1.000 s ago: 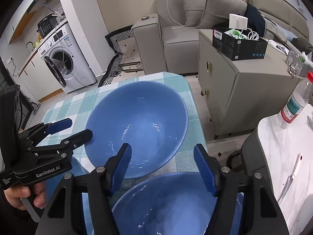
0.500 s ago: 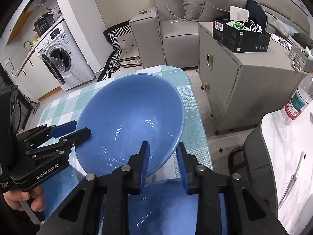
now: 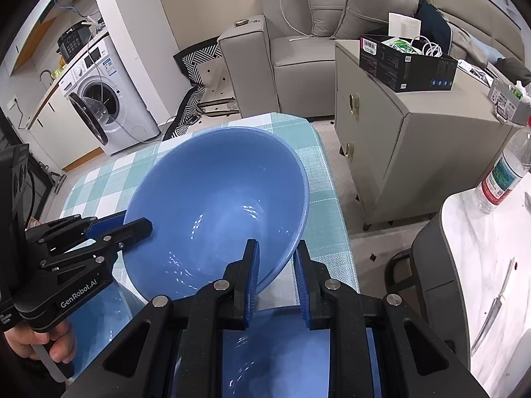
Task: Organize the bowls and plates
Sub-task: 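Lift the gripped blue bowl off the cloth with both tools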
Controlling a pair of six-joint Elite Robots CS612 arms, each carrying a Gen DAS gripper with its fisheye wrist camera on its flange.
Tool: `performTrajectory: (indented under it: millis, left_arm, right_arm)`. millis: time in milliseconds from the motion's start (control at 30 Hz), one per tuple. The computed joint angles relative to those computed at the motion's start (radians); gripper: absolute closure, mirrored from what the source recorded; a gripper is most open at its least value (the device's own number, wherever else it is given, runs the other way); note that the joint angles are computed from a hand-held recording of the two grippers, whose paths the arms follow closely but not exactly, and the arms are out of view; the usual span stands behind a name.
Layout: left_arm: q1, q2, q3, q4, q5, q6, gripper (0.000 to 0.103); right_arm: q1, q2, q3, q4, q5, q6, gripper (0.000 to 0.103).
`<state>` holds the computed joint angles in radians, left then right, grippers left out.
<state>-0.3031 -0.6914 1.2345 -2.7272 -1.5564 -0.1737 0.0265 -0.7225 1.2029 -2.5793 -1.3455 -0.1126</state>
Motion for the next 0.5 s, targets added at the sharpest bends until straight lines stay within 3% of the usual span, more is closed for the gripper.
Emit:
performTrajectory:
  millis: [500]
  left_arm:
    - [-0.006, -0.03, 0.038, -0.065, 0.019, 0.003, 0.082]
  right_arm:
    - [-0.002, -0.031, 0.047, -0.076, 0.01, 0.01, 0.082]
